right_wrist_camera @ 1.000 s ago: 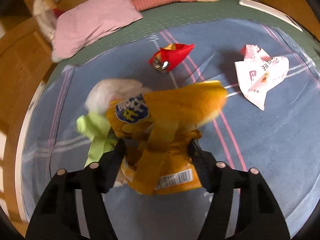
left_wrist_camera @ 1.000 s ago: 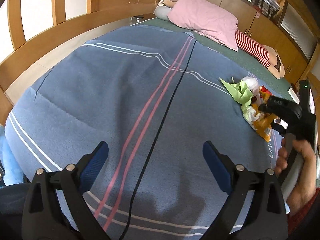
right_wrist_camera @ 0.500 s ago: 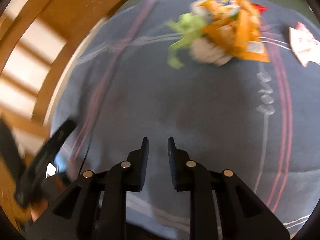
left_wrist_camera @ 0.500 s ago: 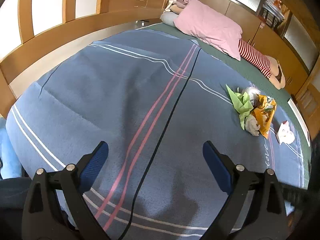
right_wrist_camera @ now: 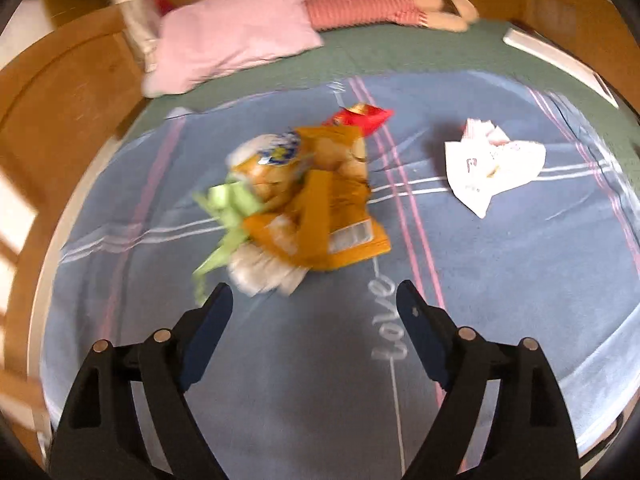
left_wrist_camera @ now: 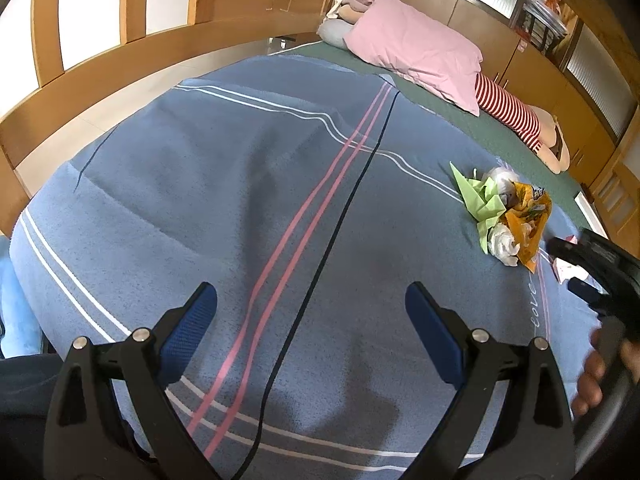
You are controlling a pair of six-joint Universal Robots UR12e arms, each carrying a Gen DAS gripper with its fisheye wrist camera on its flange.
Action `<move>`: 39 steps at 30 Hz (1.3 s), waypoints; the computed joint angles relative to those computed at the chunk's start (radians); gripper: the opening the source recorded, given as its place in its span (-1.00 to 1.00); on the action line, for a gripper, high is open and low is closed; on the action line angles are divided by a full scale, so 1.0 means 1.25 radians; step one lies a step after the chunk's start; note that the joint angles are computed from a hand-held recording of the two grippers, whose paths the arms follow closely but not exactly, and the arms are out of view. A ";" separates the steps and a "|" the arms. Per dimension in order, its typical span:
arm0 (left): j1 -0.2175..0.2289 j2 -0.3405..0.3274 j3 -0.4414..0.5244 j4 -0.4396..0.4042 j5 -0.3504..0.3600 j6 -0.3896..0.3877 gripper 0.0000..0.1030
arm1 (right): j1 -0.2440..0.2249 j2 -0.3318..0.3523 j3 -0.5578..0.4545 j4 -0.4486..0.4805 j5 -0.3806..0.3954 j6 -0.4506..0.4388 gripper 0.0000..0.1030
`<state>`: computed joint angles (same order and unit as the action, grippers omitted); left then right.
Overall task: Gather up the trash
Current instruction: 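Grasp the orange chip bag with the right gripper and lift it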
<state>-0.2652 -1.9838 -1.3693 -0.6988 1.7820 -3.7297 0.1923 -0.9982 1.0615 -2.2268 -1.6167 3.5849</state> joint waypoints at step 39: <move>0.003 -0.011 0.013 -0.018 -0.013 -0.001 0.84 | -0.018 0.083 -0.093 0.015 0.062 0.046 -0.53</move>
